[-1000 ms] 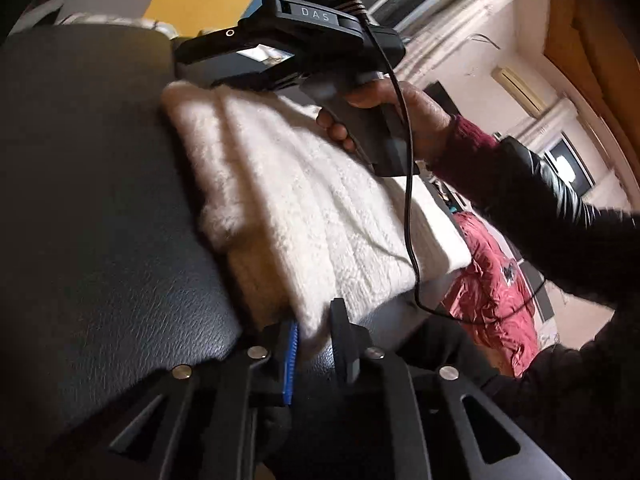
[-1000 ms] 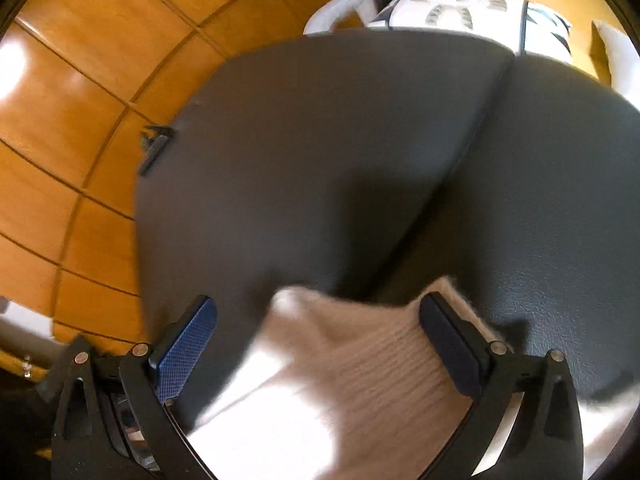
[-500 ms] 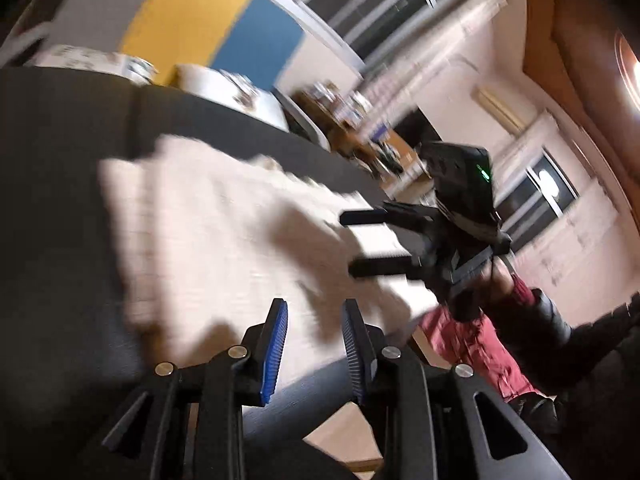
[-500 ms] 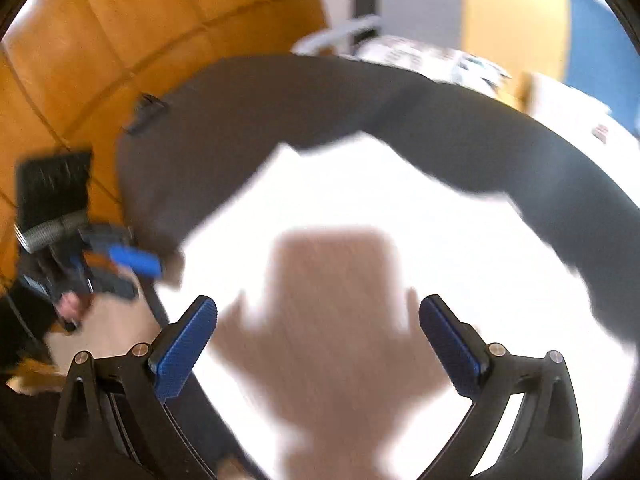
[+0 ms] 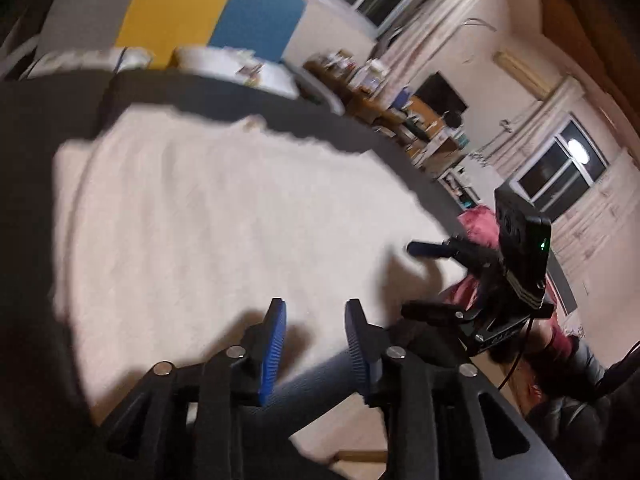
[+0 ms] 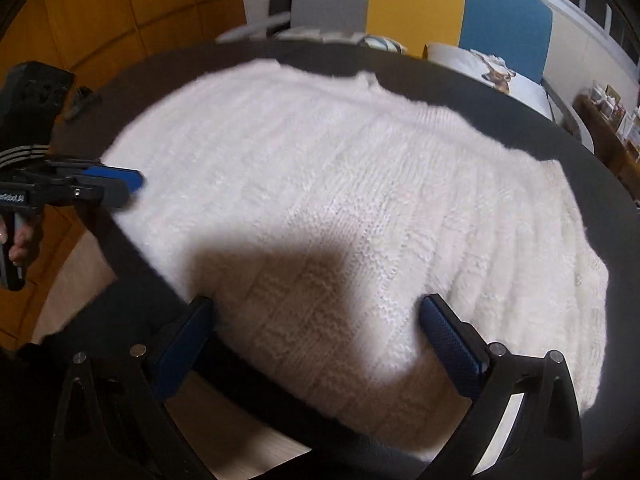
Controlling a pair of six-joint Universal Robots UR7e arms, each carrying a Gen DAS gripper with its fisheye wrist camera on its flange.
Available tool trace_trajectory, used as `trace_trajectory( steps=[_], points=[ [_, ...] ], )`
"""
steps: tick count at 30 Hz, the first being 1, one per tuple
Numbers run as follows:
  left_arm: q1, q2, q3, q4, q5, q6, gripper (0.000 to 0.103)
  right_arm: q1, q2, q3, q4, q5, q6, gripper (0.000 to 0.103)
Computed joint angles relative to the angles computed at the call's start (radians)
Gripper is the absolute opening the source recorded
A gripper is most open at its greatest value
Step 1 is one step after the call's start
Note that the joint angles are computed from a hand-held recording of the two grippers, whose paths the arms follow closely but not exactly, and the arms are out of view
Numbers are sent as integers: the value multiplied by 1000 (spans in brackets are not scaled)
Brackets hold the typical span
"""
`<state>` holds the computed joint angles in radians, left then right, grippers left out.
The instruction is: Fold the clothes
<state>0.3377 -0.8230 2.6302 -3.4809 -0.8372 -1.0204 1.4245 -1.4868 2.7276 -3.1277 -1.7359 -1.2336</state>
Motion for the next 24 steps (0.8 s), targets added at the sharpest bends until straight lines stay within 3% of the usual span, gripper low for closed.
trace_trajectory(
  steps=[4, 6, 10, 15, 18, 21, 24],
  points=[
    [61, 17, -143, 170, 5, 110, 41, -154, -213, -34, 226, 131, 68, 103],
    [108, 41, -188, 241, -9, 85, 41, -247, -260, -31, 222, 143, 79, 103],
    [124, 73, -227, 304, 17, 17, 41, -431, -358, -44, 371, 277, -10, 103],
    [125, 41, -270, 374, 71, 28, 41, -497, -430, -134, 662, 405, -1, 103],
    [141, 45, -295, 401, 68, 28, 41, -567, -475, -189, 843, 470, -9, 103],
    [134, 63, -317, 477, 89, -2, 41, -560, -426, -180, 765, 441, 34, 103],
    [120, 63, -331, 529, 110, -12, 41, -537, -421, -137, 659, 405, 12, 103]
  ],
)
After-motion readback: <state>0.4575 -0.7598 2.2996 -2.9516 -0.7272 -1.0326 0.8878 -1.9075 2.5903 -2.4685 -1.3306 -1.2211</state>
